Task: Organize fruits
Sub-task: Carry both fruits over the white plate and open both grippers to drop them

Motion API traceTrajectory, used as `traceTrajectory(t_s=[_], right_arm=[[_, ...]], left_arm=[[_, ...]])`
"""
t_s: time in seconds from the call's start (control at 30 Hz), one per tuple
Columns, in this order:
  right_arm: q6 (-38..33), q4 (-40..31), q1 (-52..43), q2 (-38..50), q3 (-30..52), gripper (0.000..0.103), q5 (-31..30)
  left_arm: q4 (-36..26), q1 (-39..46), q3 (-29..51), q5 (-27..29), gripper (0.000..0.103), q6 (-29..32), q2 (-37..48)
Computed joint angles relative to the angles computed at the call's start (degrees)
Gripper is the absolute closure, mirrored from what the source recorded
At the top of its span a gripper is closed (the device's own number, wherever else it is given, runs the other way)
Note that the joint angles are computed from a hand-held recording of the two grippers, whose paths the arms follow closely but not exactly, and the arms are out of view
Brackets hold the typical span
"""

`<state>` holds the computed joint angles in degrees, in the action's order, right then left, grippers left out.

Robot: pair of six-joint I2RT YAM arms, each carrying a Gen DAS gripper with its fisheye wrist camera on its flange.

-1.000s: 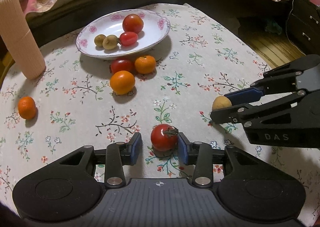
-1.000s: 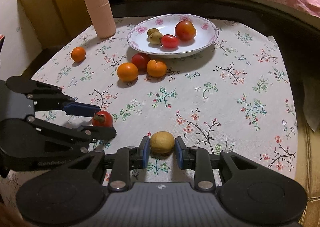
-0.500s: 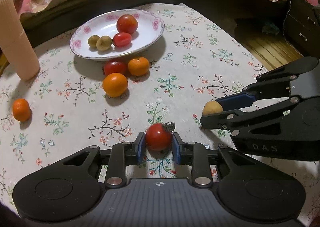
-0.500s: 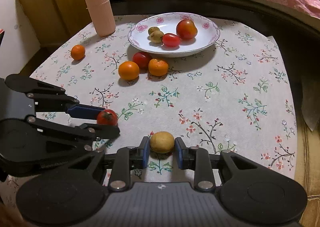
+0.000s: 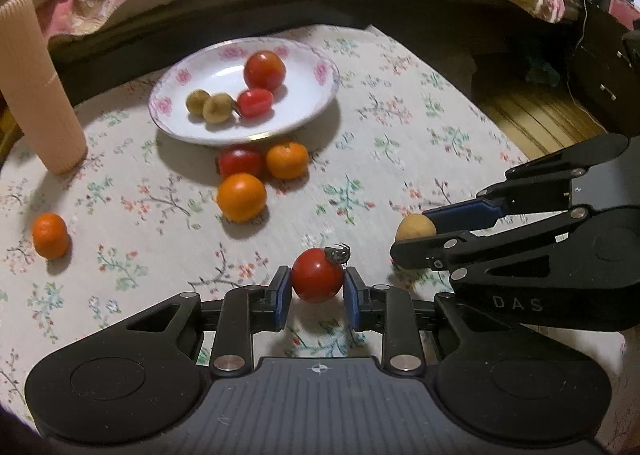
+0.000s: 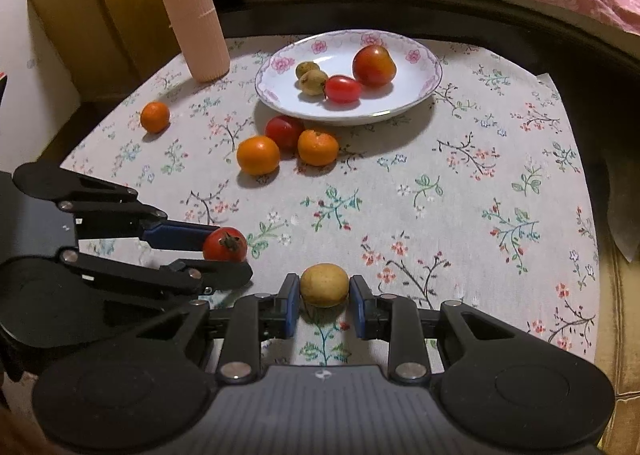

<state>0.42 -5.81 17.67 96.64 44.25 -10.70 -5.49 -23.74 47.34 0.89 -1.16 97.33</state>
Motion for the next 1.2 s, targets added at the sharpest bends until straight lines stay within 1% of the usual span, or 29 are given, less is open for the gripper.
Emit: traceTrajectory(t_s=[0.17, 0.43, 0.6, 0.7, 0.9, 1.2], right_arm=[[0.5, -0.5, -0.2, 0.4, 2.0, 0.073, -0.6], [1.4, -1.9, -0.6, 2.8, 8.5, 0.073, -0.6], [2.1, -3.2, -1.1, 6.3, 14.6, 0.073, -0.7], [1.3, -4.0, -1.0, 8.9, 18.5, 0.073, -0.1], [1.2, -5.0, -1.3, 15.0, 26.2, 0.073, -0.1], [0.5, -6.4, -2.2, 21.3, 32.7, 0.073, 0.1]], left_arm=[[0.3, 1.0, 1.5, -0.2, 0.068, -0.1, 0.3], [-0.1, 2.6, 7.1, -1.6, 0.07, 0.1, 3.1], [-0.6, 4.0, 11.7, -2.6, 0.07, 0.9, 6.0], [-0.5, 4.8, 14.1, -3.1, 0.07, 0.9, 8.1], [-0.4, 6.2, 18.2, -2.9, 0.07, 1.0, 12.1], [-0.2, 6.6, 21.7, -3.4, 0.069, 0.7, 16.3]])
